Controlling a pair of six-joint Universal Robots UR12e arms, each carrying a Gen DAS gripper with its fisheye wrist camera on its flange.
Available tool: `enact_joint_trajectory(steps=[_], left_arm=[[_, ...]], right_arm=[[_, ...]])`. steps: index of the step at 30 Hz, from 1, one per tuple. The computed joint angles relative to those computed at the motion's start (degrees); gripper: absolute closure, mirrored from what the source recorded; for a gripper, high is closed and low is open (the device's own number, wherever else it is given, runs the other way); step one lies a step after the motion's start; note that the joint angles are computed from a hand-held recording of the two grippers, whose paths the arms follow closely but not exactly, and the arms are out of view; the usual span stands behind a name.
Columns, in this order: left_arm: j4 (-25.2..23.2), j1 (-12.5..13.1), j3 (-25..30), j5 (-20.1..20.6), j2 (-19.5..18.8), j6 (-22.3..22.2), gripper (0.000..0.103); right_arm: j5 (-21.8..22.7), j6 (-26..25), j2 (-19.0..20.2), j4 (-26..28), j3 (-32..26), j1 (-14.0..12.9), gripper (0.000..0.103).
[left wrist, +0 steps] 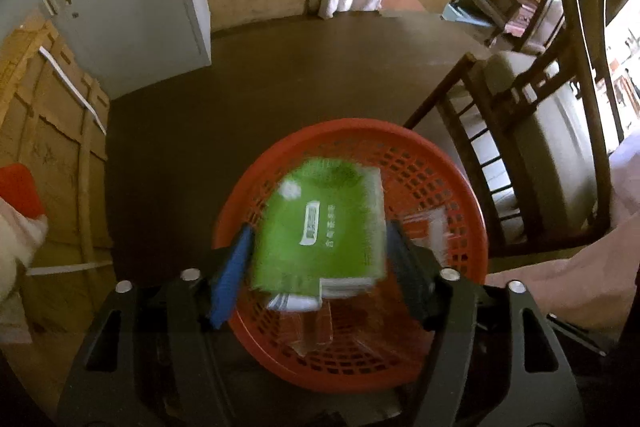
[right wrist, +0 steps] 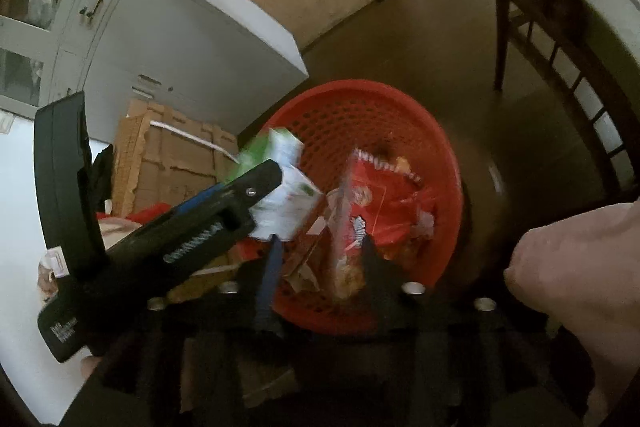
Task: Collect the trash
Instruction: 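Carry the snack bag and green carton to the orange basket and open both tools, then return both tools from the basket to the table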
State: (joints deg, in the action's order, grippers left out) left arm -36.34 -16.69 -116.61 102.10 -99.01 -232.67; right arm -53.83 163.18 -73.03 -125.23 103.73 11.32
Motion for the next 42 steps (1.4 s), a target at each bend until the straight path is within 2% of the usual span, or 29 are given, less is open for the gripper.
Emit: enact_joint_trajectory(steps=[9,16,18,22,28,30,34,38,42], left_arm=[[-0.51,-1.22,1.06,1.93,0.70,0.92,0.028],[0.10,-3.48,2.33,5.03,2.16,1.83,0.028],[0.41,-4.25,2.79,6.23,2.61,2.04,0.026],[1.59,-6.03,4.15,8.01,3.42,3.14,0.022],[4.02,-10.71,10.11,9.60,1.11,11.33,0.015],[4.90,-12.01,11.98,9.34,-0.06,13.46,0.013],[5.13,-15.10,18.15,5.58,-4.15,20.12,0.011],[4.75,-18.08,24.52,2.41,-8.59,26.26,0.011],[3.12,-21.34,32.00,1.30,-13.64,32.07,0.011]], right_arm=[[0.23,-0.03,-2.85,-1.44,2.07,-2.08,0.058],[1.84,-1.86,-7.92,-6.06,5.15,-4.78,0.038],[2.92,-2.60,-10.08,-8.08,6.49,-6.09,0.035],[5.52,-3.57,-13.70,-10.39,8.59,-9.35,0.023],[9.75,-1.15,-19.64,-13.58,11.59,-17.44,0.016],[9.90,0.48,-21.83,-16.27,13.00,-21.17,0.014],[9.98,2.97,-24.94,-18.70,15.05,-27.78,0.013],[10.27,5.66,-27.26,-20.70,17.06,-35.83,0.013],[9.11,7.10,-28.68,-23.80,19.43,-42.97,0.013]])
